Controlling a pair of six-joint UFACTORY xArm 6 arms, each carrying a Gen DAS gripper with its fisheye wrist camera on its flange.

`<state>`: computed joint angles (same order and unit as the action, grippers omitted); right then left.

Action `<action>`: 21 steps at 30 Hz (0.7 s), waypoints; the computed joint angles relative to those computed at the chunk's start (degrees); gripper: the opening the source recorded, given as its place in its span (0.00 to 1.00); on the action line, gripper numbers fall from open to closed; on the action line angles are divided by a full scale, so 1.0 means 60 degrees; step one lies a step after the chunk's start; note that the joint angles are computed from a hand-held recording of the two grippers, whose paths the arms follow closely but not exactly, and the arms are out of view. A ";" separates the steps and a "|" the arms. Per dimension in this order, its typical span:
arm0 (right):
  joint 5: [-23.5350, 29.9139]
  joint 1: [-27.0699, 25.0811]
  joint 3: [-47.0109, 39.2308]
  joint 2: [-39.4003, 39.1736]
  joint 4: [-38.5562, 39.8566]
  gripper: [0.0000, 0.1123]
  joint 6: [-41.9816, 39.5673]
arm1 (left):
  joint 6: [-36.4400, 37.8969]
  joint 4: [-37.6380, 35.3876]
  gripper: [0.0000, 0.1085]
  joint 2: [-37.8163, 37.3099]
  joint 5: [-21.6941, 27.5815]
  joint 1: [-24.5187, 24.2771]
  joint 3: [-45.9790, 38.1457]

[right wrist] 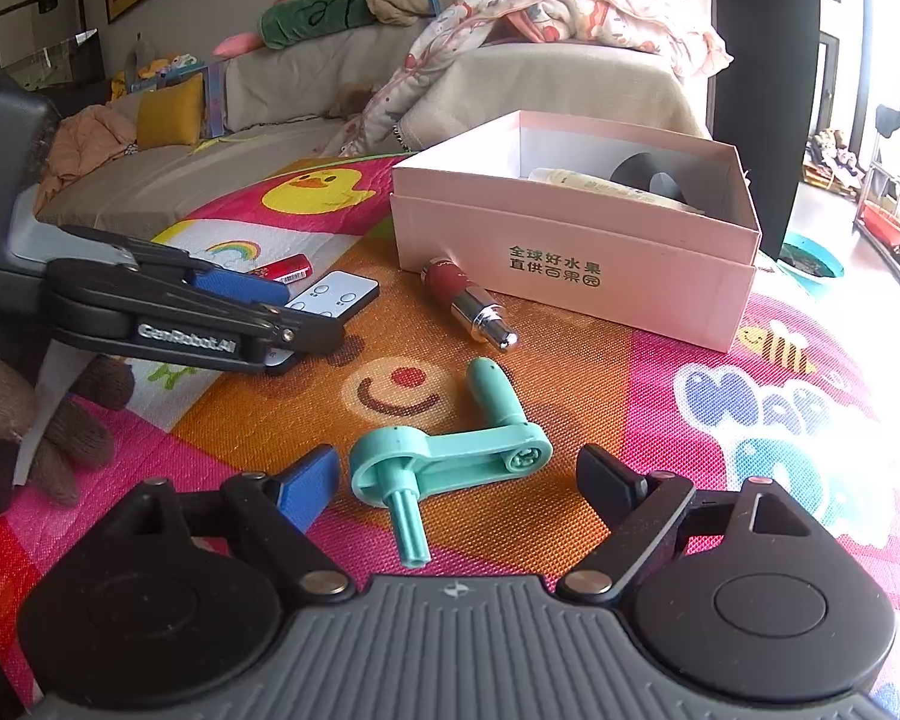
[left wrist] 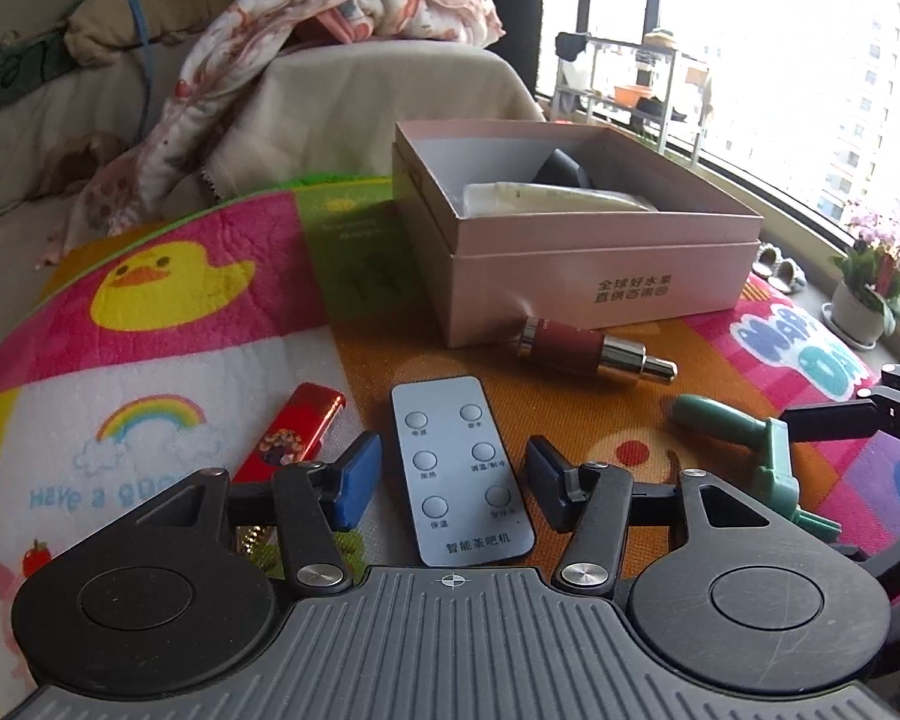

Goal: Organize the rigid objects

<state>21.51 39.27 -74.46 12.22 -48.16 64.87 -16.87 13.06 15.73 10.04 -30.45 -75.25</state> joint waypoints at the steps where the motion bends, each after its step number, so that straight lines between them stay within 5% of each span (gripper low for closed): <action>1: 0.0000 0.0000 0.0000 0.0000 0.0000 0.78 0.0000 | -0.0065 0.0052 0.54 0.0058 0.0015 0.0008 -0.0079; 6: 0.0025 0.0012 -0.0011 0.0007 0.0021 0.78 -0.0050 | -0.0353 0.0721 0.52 0.0120 -0.0230 0.0042 -0.0039; 11: 0.0054 0.0026 -0.0017 0.0003 0.0027 0.78 -0.0066 | 0.0499 -0.0060 0.40 -0.0249 -0.0788 -0.0001 0.0635; 17: 0.0299 0.0094 -0.0166 -0.0055 -0.0402 0.78 0.0255 | 0.3678 -0.3653 0.40 -0.1484 -0.1106 -0.0237 0.2177; 21: -0.0002 0.0174 -0.0957 0.0351 0.0193 0.78 -0.1363 | 0.3874 -0.4443 0.40 -0.2773 -0.1441 0.0016 0.3591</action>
